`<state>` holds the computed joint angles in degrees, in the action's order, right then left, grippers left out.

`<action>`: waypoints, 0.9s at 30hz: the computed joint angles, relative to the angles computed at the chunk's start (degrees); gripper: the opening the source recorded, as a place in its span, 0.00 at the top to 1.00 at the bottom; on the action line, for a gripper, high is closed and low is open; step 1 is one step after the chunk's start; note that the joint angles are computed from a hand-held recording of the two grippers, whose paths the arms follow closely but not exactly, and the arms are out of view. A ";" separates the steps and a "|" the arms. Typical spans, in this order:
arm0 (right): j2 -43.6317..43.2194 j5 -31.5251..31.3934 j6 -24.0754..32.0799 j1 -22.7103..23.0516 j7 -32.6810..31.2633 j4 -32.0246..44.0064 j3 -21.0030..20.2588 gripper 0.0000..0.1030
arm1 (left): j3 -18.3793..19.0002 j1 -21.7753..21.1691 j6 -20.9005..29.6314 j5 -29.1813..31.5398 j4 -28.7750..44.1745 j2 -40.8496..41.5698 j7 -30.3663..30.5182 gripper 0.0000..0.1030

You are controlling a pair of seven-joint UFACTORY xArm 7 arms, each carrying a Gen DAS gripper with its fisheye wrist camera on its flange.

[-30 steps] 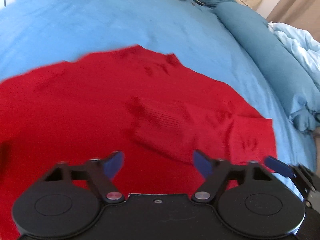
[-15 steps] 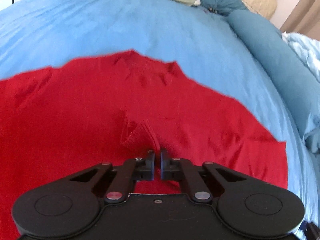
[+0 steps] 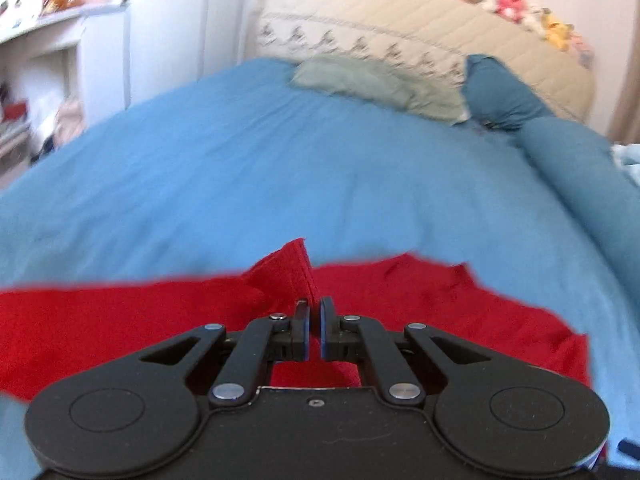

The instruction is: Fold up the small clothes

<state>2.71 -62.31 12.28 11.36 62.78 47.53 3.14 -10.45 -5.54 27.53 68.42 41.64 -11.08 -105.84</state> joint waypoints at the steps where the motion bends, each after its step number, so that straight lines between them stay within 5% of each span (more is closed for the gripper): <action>1: 0.69 -1.06 0.38 0.16 0.80 0.73 -0.01 0.07 | 0.24 0.23 -0.73 0.21 -1.55 -0.35 -1.46 0.96; 6: 1.81 -5.94 4.40 0.88 5.89 2.71 -1.17 0.07 | 0.15 0.66 -2.77 2.00 -5.44 -0.22 -7.42 0.95; 9: 0.97 -1.15 3.26 -1.07 3.13 1.38 -1.78 0.06 | 0.33 0.51 -3.69 0.94 -7.33 -1.09 -8.06 0.95; 14: -2.02 4.06 1.62 -2.81 -3.69 -1.27 -1.20 0.06 | -0.16 -0.89 0.63 -10.39 -9.26 -4.56 2.71 0.85; 16: -4.08 5.26 1.79 -3.24 -6.20 -2.10 -0.45 0.05 | -1.46 -1.64 5.36 -15.79 -9.73 -6.82 7.22 0.75; 18: -6.04 6.64 0.01 -3.45 -8.03 -2.81 0.82 0.05 | -3.51 -2.04 10.10 -17.91 -9.79 -8.98 10.03 0.49; 22: -5.36 23.77 -6.97 -1.64 -24.14 -3.44 2.25 0.05 | -5.37 -1.97 9.95 -15.68 -9.20 -10.32 16.32 0.35; 27: 1.97 30.52 -10.40 0.45 -30.17 0.61 2.90 0.05 | -5.10 0.48 1.64 -9.58 -6.69 -4.64 16.28 0.33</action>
<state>4.67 -31.79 1.88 11.81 32.61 48.14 6.04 -15.55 -5.06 29.17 58.83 34.95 -15.72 -89.56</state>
